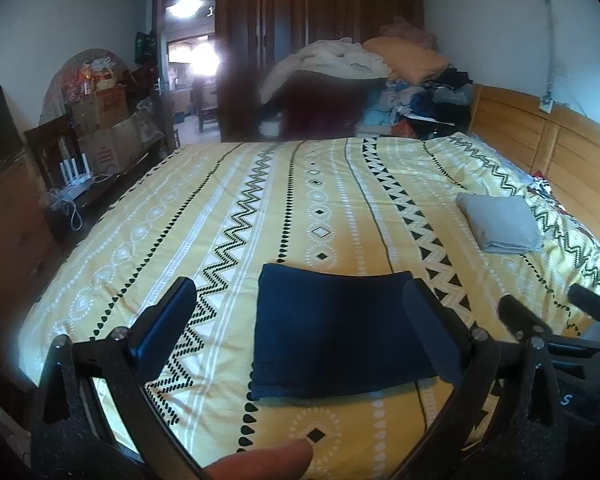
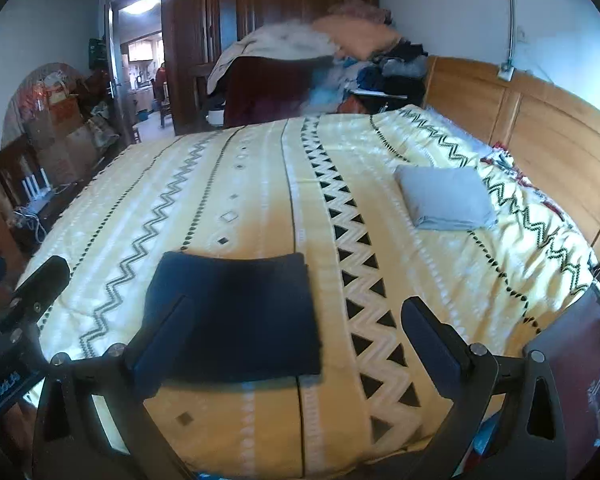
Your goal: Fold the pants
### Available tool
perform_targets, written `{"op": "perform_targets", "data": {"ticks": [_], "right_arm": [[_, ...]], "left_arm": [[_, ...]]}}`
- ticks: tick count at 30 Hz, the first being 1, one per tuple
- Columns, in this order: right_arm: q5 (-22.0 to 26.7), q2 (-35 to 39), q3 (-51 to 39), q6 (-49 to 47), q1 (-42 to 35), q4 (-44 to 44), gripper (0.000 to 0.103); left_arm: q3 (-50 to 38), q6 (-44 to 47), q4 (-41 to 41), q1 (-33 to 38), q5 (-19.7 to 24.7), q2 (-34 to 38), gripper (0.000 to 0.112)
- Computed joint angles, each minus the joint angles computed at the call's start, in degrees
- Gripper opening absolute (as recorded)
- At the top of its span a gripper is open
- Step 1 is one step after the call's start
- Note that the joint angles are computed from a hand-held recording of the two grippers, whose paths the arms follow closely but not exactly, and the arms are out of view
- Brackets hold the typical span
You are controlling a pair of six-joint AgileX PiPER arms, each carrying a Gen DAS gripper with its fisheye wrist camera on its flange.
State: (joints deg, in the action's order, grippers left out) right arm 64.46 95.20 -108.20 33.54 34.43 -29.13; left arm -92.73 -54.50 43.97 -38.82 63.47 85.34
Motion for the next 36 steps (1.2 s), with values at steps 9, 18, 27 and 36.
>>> {"op": "perform_targets", "data": {"ticks": [9,18,27,36], "right_arm": [[0.15,1.51,-0.56,-0.41,0.74,-2.31,0.103],[0.52,1.89,-0.39,-0.65,1.08,-1.71,0.103],[-0.36,1.59,0.67,-0.98,0.69,-0.56,0.103],[-0.99,1.15,1.53,-0.77,0.44,-0.56,0.103]], "left_arm": [[0.83,-0.50,0.59,0.58,1.38,-0.28,0.103],[2.13,2.11,-3.38,3.38,-0.48,-0.84,0.103],[1.57,3.20,-3.83,2.94,0.34,0.06,0.103],[1.37,3.52,-3.93,2.63,0.14,0.30,0.103]]}}
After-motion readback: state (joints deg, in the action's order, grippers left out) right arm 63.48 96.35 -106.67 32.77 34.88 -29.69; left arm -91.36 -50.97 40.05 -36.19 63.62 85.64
